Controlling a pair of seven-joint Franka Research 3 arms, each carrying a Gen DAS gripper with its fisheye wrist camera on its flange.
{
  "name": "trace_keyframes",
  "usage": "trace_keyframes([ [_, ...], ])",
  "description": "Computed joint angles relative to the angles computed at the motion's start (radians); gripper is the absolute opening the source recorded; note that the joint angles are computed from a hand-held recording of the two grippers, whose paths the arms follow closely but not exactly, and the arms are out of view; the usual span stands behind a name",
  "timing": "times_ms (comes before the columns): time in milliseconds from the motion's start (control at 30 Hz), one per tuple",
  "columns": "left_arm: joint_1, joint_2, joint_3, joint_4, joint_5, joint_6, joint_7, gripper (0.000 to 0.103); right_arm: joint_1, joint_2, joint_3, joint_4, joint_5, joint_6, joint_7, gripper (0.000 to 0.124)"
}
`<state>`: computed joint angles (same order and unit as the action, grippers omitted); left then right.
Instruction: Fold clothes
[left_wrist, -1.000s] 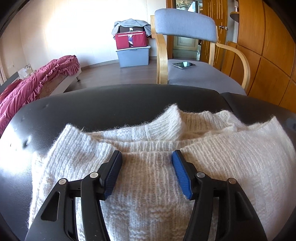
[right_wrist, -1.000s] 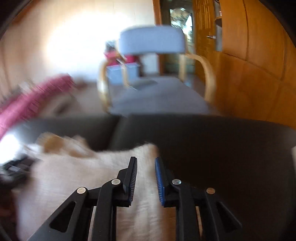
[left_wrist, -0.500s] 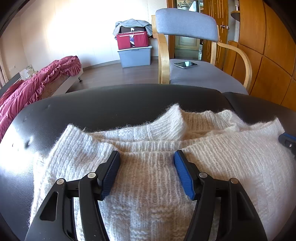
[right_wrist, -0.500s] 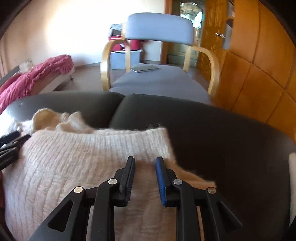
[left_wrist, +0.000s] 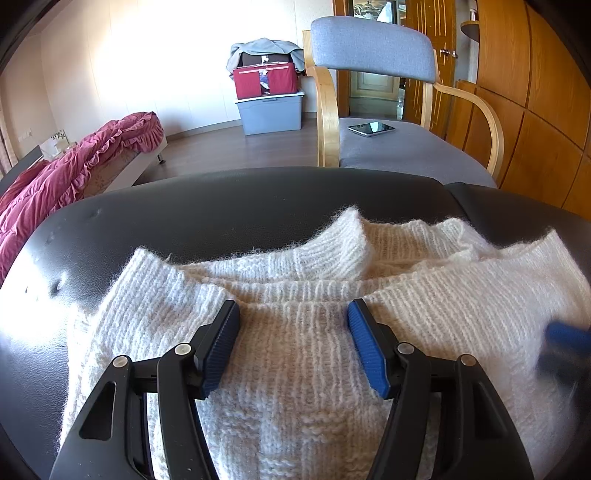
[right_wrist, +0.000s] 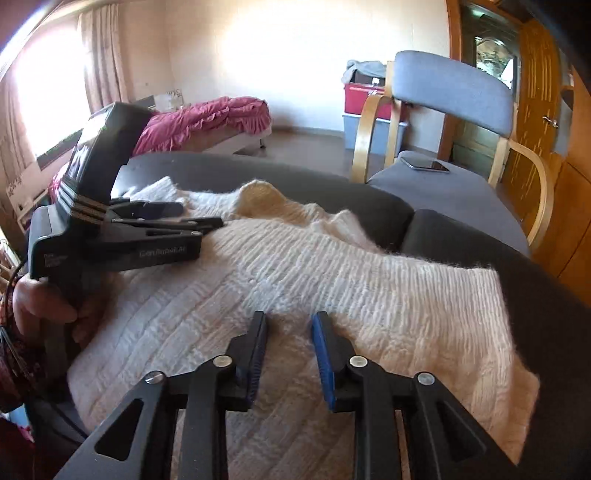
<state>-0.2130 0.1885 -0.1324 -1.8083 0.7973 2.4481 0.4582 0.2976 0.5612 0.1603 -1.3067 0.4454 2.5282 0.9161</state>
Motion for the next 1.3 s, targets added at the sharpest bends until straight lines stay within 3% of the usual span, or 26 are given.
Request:
trace_keyframes([
  [100, 0.0, -0.001, 0.0, -0.001, 0.001, 0.0, 0.0, 0.064, 0.059, 0.005, -0.107, -0.003, -0.115, 0.079, 0.185, 0.023],
  [233, 0.001, -0.003, 0.0, -0.005, 0.0, 0.003, -0.002, 0.064, 0.011, 0.003, -0.07, -0.005, -0.102, 0.078, 0.221, 0.024],
  [333, 0.002, -0.003, 0.0, -0.006, -0.004, 0.008, -0.001, 0.064, 0.017, -0.017, -0.068, -0.046, -0.125, 0.126, 0.216, 0.024],
  [433, 0.003, -0.003, 0.0, -0.007, -0.008, 0.012, -0.001, 0.064, 0.013, -0.048, -0.043, -0.115, -0.112, 0.23, 0.187, 0.026],
  [500, 0.003, -0.002, 0.0, -0.005, -0.01, 0.013, -0.001, 0.064, -0.026, -0.108, 0.016, -0.207, -0.047, 0.312, 0.114, 0.026],
  [567, 0.003, 0.0, 0.0, -0.002, -0.012, 0.014, -0.001, 0.064, -0.072, -0.167, 0.069, -0.286, 0.052, 0.318, 0.043, 0.026],
  [767, 0.003, 0.0, 0.001, -0.003, -0.015, 0.02, -0.003, 0.065, -0.024, -0.228, -0.033, -0.39, 0.047, 0.281, 0.208, 0.026],
  [833, 0.004, -0.002, 0.001, -0.007, -0.017, 0.028, -0.006, 0.065, 0.007, -0.236, -0.092, -0.408, -0.006, 0.307, 0.347, 0.026],
  [967, 0.009, -0.026, 0.006, -0.038, 0.002, 0.074, -0.045, 0.065, -0.044, -0.231, -0.072, -0.424, 0.044, 0.316, 0.421, 0.023],
  [1033, 0.014, -0.061, 0.013, -0.081, 0.045, 0.121, -0.113, 0.065, -0.002, -0.24, -0.114, -0.446, -0.044, 0.346, 0.491, 0.021],
  [1167, 0.034, -0.151, 0.007, -0.176, 0.154, 0.148, -0.273, 0.065, 0.168, -0.248, -0.294, -0.466, -0.421, 0.362, 0.763, 0.023],
  [1233, 0.052, -0.195, -0.005, -0.227, 0.177, 0.148, -0.294, 0.065, 0.193, -0.254, -0.323, -0.473, -0.518, 0.365, 0.834, 0.023],
  [1300, 0.064, -0.225, -0.024, -0.258, 0.194, 0.095, -0.289, 0.065, 0.163, -0.259, -0.293, -0.476, -0.529, 0.364, 0.84, 0.023],
])
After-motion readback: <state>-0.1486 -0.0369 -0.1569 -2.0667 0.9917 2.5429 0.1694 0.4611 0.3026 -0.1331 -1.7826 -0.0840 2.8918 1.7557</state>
